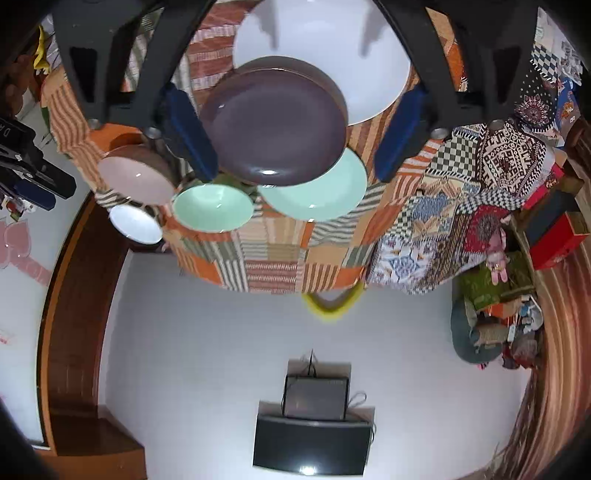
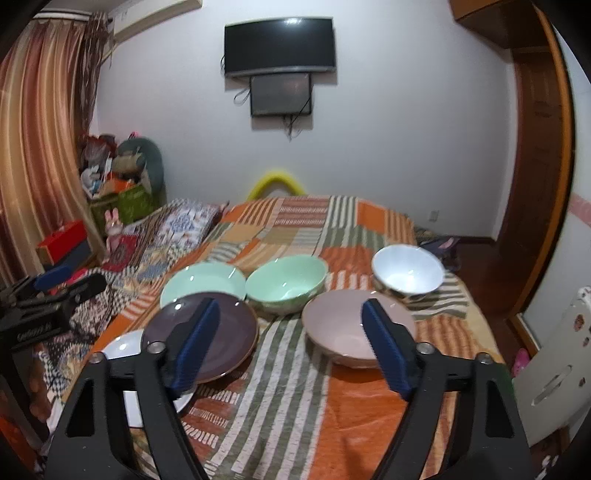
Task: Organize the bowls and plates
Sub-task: 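Move both grippers to the dark purple plate and grasp its rim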
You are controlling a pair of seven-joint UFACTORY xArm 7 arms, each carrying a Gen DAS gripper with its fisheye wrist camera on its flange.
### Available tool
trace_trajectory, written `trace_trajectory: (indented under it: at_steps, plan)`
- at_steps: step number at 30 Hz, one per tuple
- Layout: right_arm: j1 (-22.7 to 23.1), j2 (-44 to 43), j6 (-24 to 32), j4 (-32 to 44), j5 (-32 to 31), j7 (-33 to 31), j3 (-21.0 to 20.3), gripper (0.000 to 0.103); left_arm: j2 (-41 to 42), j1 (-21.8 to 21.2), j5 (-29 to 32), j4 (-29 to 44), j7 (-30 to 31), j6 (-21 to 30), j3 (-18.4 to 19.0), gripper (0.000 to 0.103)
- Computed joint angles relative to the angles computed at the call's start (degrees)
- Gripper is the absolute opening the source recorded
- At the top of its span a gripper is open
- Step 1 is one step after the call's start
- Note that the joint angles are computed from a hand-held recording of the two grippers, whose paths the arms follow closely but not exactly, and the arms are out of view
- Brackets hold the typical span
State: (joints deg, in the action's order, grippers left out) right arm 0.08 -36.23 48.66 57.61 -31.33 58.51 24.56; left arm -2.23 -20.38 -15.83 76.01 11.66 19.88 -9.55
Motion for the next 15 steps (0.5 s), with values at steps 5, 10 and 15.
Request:
trace_trajectory:
  at_steps: [5, 10, 15]
  plan:
    - [1.9, 4.6, -2.9, 0.3, 3.2, -1.9, -3.2, 0.054, 5.4, 1.1, 1.8, 4.9, -0.4, 2.9, 0.3, 0.077]
    - [4.0, 8.4, -4.7, 0.6, 6.4, -4.1, -6.2, 0.044, 12.0, 3.2, -0.2, 12.0, 1.8, 10.0, -0.3, 0.072]
    - [5.6, 12.3, -5.1, 1.4, 8.5, -5.5, -8.1, 0.041, 19.1, 3.9, 1.2, 19.3, 1.2, 18.3, -0.2, 0.069]
